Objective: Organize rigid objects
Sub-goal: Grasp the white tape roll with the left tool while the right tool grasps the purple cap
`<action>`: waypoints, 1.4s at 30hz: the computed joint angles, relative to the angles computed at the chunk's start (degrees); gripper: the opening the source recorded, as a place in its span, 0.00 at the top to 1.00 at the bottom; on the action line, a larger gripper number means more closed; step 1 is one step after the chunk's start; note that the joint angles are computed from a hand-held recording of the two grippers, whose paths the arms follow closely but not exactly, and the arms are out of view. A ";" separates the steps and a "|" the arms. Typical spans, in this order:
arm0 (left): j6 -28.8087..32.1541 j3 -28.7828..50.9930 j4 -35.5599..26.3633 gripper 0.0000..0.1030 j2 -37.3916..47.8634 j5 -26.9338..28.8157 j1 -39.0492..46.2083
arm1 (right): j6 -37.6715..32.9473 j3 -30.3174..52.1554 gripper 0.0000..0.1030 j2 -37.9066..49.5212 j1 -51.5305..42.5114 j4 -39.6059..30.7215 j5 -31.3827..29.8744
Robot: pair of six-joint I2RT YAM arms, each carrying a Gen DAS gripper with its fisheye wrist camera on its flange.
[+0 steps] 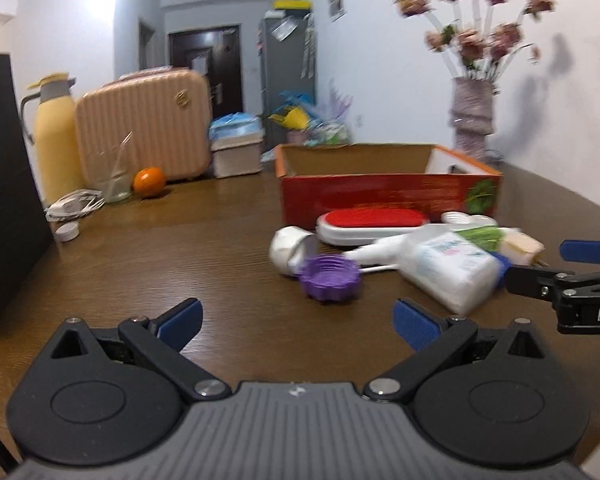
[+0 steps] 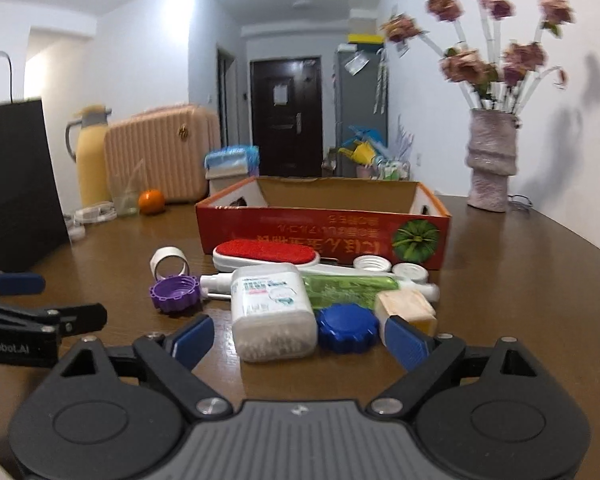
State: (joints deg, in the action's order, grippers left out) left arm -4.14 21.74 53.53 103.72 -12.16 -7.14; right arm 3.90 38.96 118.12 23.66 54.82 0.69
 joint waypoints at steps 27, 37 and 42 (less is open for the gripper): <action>7.67 13.06 -11.48 0.00 6.29 22.08 26.07 | -2.75 35.93 0.18 16.20 16.76 -26.58 7.88; 11.05 18.70 -13.67 0.00 9.33 25.59 25.37 | -0.23 46.56 0.42 20.69 14.52 -37.62 7.48; 12.52 21.26 -16.40 0.00 9.95 23.79 23.75 | -0.70 46.91 0.49 20.79 14.39 -37.53 5.84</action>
State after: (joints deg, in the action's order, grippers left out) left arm 8.37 43.00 37.13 113.68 11.63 16.61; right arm 3.20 85.87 138.91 38.06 17.29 6.53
